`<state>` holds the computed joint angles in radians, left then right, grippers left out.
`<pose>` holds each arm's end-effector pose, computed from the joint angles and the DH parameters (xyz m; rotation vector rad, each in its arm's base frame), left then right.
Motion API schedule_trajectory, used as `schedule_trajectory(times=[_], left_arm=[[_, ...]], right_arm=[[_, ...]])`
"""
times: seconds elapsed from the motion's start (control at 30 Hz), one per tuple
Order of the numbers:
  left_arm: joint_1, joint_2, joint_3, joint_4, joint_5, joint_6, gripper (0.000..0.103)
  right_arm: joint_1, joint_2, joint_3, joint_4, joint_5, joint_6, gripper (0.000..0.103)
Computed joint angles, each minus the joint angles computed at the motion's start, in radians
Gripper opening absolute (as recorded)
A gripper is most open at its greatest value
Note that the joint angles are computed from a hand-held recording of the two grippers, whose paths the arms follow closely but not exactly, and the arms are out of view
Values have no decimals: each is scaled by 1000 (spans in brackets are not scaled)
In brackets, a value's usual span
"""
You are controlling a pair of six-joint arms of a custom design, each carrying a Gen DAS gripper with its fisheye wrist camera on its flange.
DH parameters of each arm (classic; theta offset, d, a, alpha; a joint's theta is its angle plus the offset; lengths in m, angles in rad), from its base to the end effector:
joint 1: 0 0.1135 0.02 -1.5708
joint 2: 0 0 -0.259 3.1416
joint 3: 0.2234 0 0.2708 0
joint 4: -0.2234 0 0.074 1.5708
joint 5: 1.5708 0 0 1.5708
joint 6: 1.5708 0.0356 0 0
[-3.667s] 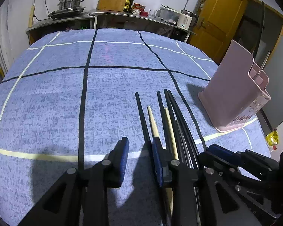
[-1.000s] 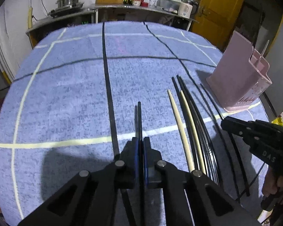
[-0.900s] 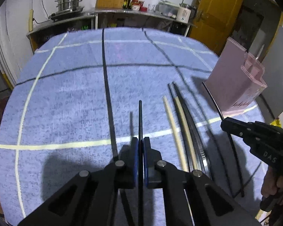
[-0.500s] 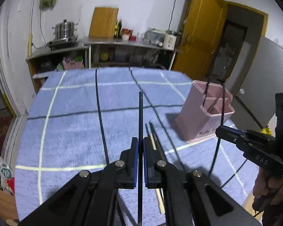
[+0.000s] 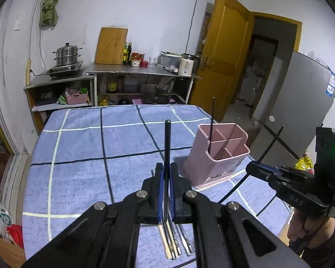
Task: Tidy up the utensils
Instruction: 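Lift both chopsticks upright and carry them over the pink holder, then lower both chopsticks into the holder and open the left tool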
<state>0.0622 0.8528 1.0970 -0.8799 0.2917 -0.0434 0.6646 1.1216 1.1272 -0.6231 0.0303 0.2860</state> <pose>0.1786 0.0009 0.3664 0.0466 2.1921 -0.3108 0.2058 0.1599 0.3448 -0.4030 2.1963 0.4975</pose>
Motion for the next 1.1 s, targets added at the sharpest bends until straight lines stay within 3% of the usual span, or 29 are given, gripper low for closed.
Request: schedule_trajectory(times=[0.33,0.77,1.1], left_arm=[[-172,121,102,49,-35,-102,5],[-312,338,363,136,-113,-168,5],[-334,464,366,206,-161,-170,5]], right_arm=[[-129,-70,19,-35,-53,-23,6],[-294,2,207,2,-105,-58,6],[-328,113,216,76,-130,-43,6]])
